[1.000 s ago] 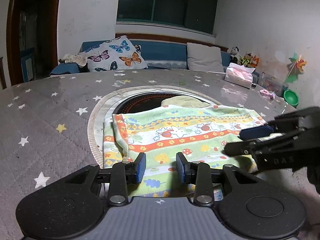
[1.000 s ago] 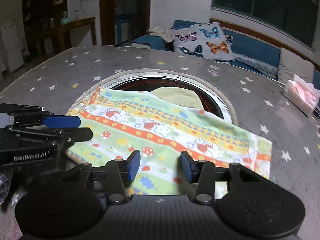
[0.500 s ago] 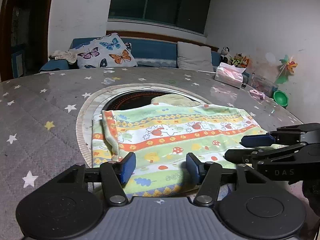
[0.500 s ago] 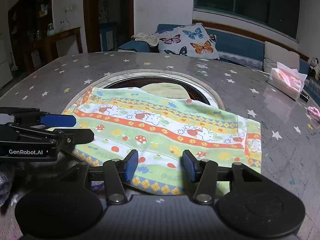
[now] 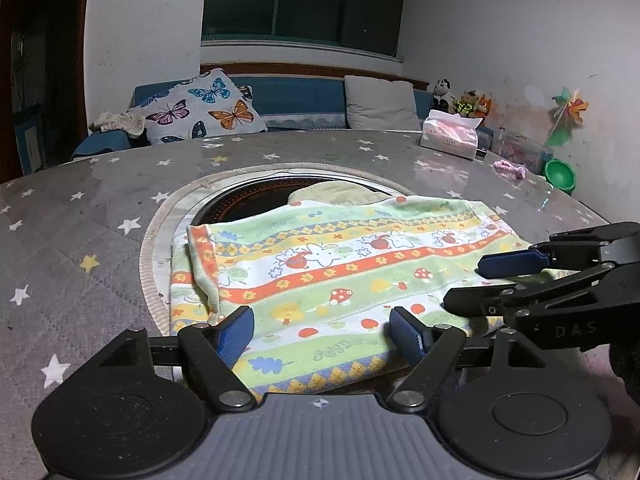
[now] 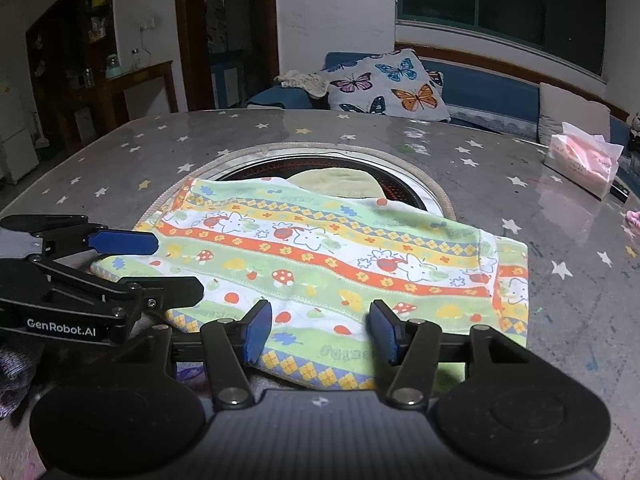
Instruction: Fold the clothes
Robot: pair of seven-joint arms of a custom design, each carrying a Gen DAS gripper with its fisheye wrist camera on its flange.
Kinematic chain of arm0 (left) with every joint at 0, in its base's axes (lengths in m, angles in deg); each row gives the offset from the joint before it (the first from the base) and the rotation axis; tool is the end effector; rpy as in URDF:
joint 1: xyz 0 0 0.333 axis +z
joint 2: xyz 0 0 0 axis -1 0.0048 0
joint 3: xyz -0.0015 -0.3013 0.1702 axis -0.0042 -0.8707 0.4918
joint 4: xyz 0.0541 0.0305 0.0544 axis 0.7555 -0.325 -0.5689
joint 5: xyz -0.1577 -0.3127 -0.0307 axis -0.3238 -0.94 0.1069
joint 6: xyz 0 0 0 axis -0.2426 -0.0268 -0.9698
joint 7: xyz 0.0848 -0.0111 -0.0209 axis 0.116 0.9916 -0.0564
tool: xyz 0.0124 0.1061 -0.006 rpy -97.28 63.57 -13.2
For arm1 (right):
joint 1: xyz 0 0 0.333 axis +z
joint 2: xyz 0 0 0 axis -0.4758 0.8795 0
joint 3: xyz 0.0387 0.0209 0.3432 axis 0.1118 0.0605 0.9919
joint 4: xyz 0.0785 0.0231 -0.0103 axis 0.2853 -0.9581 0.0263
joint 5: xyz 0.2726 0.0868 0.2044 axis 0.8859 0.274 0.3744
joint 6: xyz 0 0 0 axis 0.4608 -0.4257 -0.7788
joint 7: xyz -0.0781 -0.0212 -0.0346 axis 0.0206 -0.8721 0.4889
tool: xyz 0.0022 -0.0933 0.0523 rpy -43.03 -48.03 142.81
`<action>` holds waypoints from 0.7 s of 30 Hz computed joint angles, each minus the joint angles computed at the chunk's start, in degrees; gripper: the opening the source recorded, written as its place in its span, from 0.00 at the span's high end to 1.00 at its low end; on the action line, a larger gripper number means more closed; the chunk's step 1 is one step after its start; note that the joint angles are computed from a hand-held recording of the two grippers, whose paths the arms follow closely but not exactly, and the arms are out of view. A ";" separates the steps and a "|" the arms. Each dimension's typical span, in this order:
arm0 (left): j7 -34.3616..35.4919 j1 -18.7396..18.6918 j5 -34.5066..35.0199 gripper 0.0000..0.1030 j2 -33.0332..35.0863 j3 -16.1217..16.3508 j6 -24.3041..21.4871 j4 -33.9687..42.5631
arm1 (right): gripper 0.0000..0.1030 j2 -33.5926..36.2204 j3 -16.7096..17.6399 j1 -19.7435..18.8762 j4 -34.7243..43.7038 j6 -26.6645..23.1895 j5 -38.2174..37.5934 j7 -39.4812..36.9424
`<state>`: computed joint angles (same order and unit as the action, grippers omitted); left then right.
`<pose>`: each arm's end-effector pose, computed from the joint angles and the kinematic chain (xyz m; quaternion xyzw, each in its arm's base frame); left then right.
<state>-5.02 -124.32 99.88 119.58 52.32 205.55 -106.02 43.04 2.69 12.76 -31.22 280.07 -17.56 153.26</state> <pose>0.6481 -0.4051 0.2548 -0.4845 0.7422 -0.4133 0.2087 0.6267 0.3443 0.2655 -0.7269 0.5448 -0.2390 0.3431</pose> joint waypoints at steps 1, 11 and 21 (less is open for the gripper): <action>0.03 0.04 -0.01 0.24 0.00 -0.05 0.02 0.00 | 0.45 -0.28 2.05 -1.59 -0.39 0.94 -0.76 -0.68; -2.68 -4.28 -3.15 0.00 0.02 5.63 -2.95 -0.24 | 0.43 -1.40 19.40 -15.49 -3.74 7.63 -6.48 -6.43; -8.69 -6.70 -3.19 0.00 0.17 9.95 -2.95 -0.95 | 0.43 -1.64 32.35 -28.28 -9.29 12.68 -16.46 -2.84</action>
